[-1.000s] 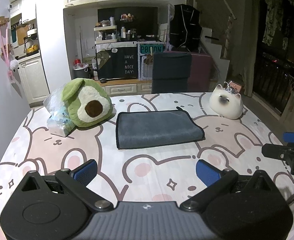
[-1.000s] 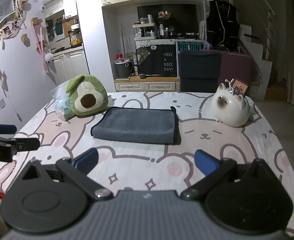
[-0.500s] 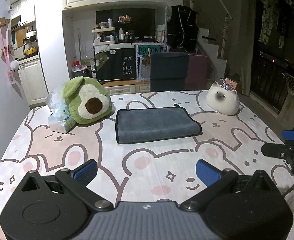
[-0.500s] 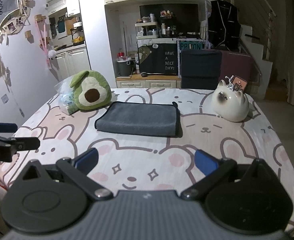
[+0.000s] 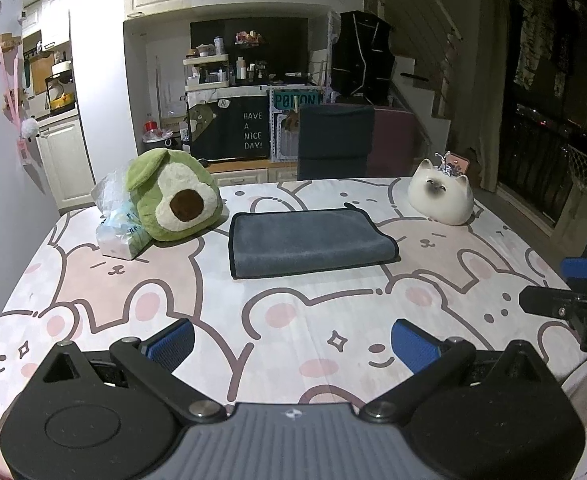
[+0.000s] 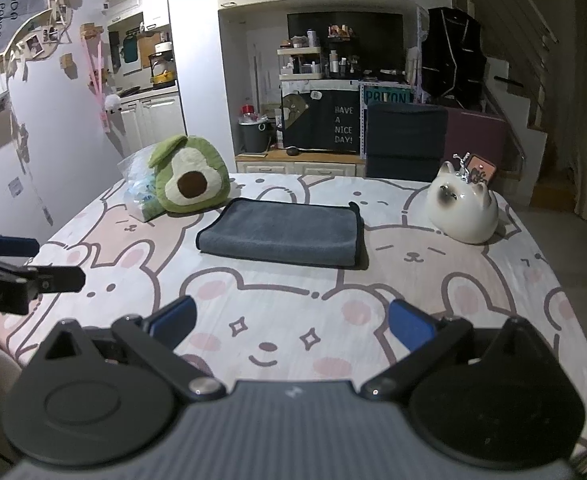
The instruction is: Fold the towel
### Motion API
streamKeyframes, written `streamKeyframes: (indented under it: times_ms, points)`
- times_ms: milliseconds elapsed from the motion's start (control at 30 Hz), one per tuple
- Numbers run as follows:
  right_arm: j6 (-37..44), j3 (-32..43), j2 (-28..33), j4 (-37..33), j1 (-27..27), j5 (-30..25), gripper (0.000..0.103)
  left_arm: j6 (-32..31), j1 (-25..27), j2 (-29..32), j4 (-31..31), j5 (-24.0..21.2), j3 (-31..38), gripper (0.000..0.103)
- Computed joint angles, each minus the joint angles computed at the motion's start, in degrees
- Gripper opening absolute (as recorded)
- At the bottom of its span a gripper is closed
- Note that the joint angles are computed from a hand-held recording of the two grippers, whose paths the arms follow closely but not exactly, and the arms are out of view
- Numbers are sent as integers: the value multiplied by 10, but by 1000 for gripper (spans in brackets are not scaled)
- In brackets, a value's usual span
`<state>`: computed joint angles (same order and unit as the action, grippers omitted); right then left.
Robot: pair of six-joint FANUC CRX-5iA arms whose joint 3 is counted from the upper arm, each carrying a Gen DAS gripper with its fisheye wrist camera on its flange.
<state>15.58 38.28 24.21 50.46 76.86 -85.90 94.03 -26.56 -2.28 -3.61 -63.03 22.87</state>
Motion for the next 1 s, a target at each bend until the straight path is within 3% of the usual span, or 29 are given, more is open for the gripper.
streamKeyframes:
  times_ms: [1000]
  points:
    - [-5, -12, -4, 3, 3, -1, 103, -6, -3, -14, 6, 15, -24, 103]
